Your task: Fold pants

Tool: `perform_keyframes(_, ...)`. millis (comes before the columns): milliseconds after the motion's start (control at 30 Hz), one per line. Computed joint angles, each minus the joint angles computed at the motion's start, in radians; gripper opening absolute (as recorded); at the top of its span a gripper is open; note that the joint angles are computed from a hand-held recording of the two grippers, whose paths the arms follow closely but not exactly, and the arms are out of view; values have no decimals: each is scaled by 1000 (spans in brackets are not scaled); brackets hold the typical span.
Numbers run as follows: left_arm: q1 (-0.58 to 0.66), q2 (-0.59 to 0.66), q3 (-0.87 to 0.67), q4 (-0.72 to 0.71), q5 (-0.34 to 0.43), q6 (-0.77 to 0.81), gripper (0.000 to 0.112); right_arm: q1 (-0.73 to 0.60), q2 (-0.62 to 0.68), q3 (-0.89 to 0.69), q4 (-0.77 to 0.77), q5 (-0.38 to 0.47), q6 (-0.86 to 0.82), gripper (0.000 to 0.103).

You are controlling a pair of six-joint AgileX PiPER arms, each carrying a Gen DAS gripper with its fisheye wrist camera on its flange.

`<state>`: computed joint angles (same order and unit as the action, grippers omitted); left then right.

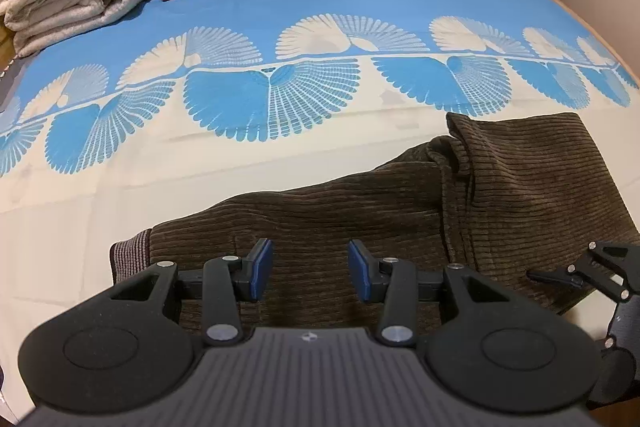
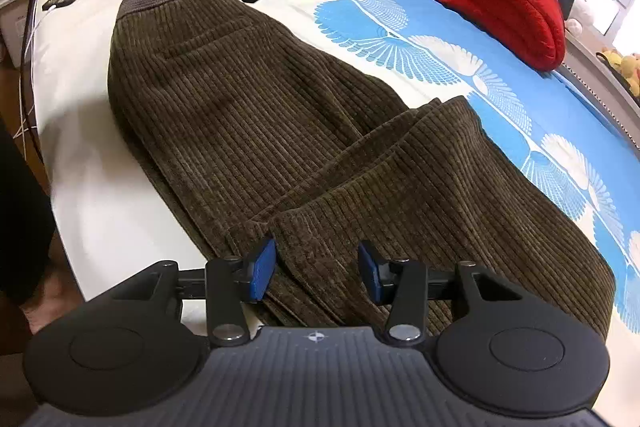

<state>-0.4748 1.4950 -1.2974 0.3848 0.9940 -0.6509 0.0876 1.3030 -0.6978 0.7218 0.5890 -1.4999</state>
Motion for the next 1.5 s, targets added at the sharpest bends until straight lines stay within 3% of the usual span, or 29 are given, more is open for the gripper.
perform_keyframes(67,1,3,-2,-2,3,1,46,0,27,-24,8,6,10,30)
perform_keyframes(100,-1,4,-4,0,5,1,46,-5,28,-36,13,21,20,9)
perform_keyframes(200,-3,4,-8,1,0,-3,46,-56,-22,-38,112,57,-48,7)
perform_keyframes(300,-10,10,-15,2,-4,-9,46,-157,-83,-46,216,212,-134,7)
perform_keyframes(367,-15,25,-32,2,1,-8,46,-191,-96,-37,186,296,-179,7)
perform_keyframes(467,-26,54,-66,-4,7,-12,46,-148,-63,-15,27,291,-154,8)
perform_keyframes(533,-36,76,-90,-14,9,-12,46,-139,-72,25,18,237,-177,9)
perform_keyframes(567,-40,89,-103,-19,9,-11,46,-156,-77,24,40,250,-178,10)
perform_keyframes(667,-39,131,-150,-64,-3,-4,46,-237,-74,-19,107,342,-132,28)
perform_keyframes(700,-40,147,-168,-76,-5,-3,46,-265,-72,-26,134,359,-124,39)
perform_keyframes(733,-41,165,-188,-87,-10,-4,46,-285,-71,-27,156,360,-118,41)
perform_keyframes(833,-54,227,-256,-109,-26,-13,46,-305,-43,-35,170,316,-48,43)
perform_keyframes(933,-71,296,-338,-110,-39,-21,46,-242,31,-59,5,244,98,44)
perform_keyframes(1000,-79,344,-397,-119,-37,-18,46,-232,26,-51,-41,235,79,44)
perform_keyframes(1133,-71,443,-508,-199,-44,45,22,-306,-8,-82,12,322,57,46)
perform_keyframes(1233,-80,514,-578,-195,-38,91,20,-403,-16,-109,62,352,60,46)
perform_keyframes(1367,-90,645,-706,-135,97,105,23,-521,6,-132,78,279,133,47)
perform_keyframes(1500,-79,658,-747,-143,135,77,25,-585,48,-164,-15,148,297,54)
